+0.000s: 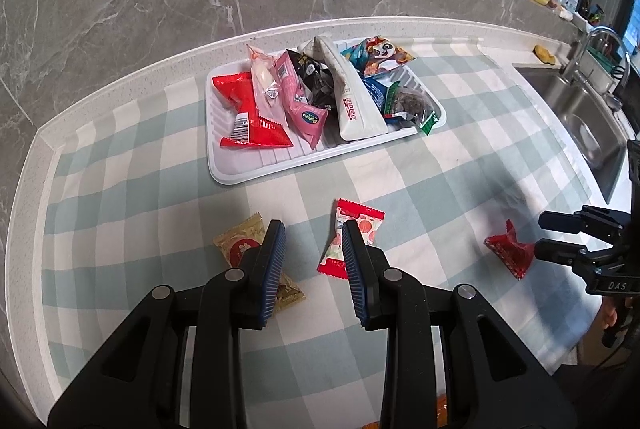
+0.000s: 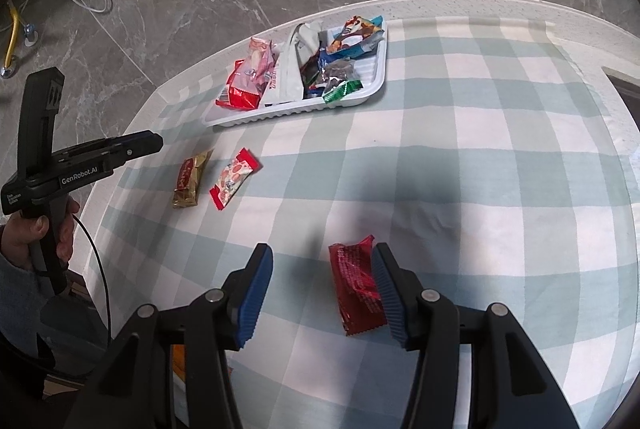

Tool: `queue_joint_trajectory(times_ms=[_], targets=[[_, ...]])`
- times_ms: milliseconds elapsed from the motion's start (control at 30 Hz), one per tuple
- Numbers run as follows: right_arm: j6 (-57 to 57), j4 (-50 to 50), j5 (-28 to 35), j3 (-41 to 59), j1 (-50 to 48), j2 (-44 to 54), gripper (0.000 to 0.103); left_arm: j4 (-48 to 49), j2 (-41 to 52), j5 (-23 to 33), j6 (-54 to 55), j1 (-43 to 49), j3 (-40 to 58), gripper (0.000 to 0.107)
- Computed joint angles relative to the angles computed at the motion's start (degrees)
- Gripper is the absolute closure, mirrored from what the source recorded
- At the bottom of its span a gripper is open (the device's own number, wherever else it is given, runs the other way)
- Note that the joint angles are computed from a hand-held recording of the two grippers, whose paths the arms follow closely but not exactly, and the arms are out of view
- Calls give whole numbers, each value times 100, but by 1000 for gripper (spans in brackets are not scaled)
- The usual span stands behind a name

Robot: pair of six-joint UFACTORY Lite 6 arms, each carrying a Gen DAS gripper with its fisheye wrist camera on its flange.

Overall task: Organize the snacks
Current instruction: 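Move both tools back toward the gold packet and red packet, then grasp the gold red-label packet with left tool while right tool grasps red packet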

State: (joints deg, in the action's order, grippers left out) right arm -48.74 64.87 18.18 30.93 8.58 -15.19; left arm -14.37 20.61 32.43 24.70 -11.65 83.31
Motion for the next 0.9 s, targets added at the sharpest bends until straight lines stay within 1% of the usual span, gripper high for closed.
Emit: queue_joint_trajectory(times_ms=[167,433,767,900], targets=[[-91,40,-20,40,-22,116,48,144,138,-23,-90,-33,108,79],[123,-240,-217,99,120,261,47,158,393,-18,-132,13,257,79],[349,-580,-460,94,257,447,47,-397,849,97,207,432,347,79],[649,-926,-607,92,378,503,47,-569,1042,125,302,586,377,79]])
